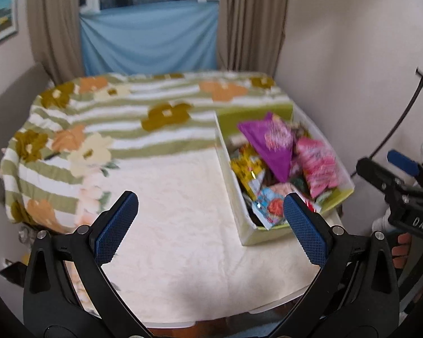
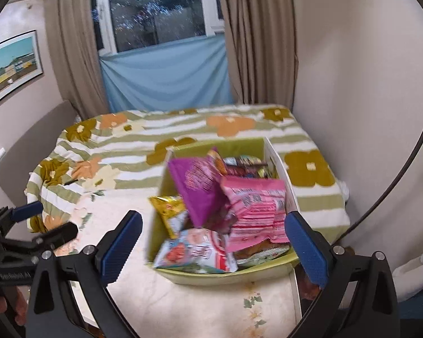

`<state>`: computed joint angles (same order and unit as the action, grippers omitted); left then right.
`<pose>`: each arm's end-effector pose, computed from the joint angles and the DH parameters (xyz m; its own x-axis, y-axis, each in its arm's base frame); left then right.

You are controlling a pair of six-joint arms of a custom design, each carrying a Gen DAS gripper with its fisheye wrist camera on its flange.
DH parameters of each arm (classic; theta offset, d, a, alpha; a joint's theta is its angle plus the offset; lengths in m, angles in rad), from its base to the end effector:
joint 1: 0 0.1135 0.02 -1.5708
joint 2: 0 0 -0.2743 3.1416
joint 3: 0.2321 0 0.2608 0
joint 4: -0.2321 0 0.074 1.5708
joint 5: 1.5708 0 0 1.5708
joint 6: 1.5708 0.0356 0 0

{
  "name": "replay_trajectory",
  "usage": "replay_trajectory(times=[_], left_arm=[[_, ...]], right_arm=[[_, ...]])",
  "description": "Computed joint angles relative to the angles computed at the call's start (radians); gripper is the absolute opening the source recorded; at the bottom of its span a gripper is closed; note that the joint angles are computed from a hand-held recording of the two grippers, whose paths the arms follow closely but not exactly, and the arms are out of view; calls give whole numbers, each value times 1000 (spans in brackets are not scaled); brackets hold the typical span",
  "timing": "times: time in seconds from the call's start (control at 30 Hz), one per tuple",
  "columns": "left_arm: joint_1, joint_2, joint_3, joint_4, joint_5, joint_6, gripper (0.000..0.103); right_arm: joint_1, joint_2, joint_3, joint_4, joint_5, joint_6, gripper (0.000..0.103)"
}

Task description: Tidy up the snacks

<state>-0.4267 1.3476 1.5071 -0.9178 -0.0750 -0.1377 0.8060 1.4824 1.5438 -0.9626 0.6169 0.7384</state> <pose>0.2559 -0.1134 0.4052 -0.6699 0.1542 -0.7262 0.2738 0.9605 -0.0486 0.2291 0.2090 0.3814 -0.6303 0.1362 -0.7643 0.1140 0.9901 0.0823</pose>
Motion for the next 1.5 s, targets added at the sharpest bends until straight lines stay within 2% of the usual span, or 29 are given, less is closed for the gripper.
replay_trajectory(times=[0.17, 0.37, 0.53, 0.77, 1.33, 1.5], left_arm=[[49, -159, -35, -13, -28, 30, 102], [139, -314, -77, -58, 24, 57, 102], [132, -397, -105, -82, -27, 84, 102], [139, -431, -113, -101, -12, 86, 102], [112, -441, -107, -124, -34, 73, 102], [45, -440, -101, -135, -94, 41, 102]], right_arm=[[167, 49, 160, -161, 175, 108, 101], [325, 153, 332, -372, 317, 256, 101], [370, 179, 358, -424, 303, 337, 101], [418, 199, 382, -488, 319, 430, 101], [434, 187, 374, -514, 328, 464, 101], [437, 183, 373, -520, 327, 470, 101]])
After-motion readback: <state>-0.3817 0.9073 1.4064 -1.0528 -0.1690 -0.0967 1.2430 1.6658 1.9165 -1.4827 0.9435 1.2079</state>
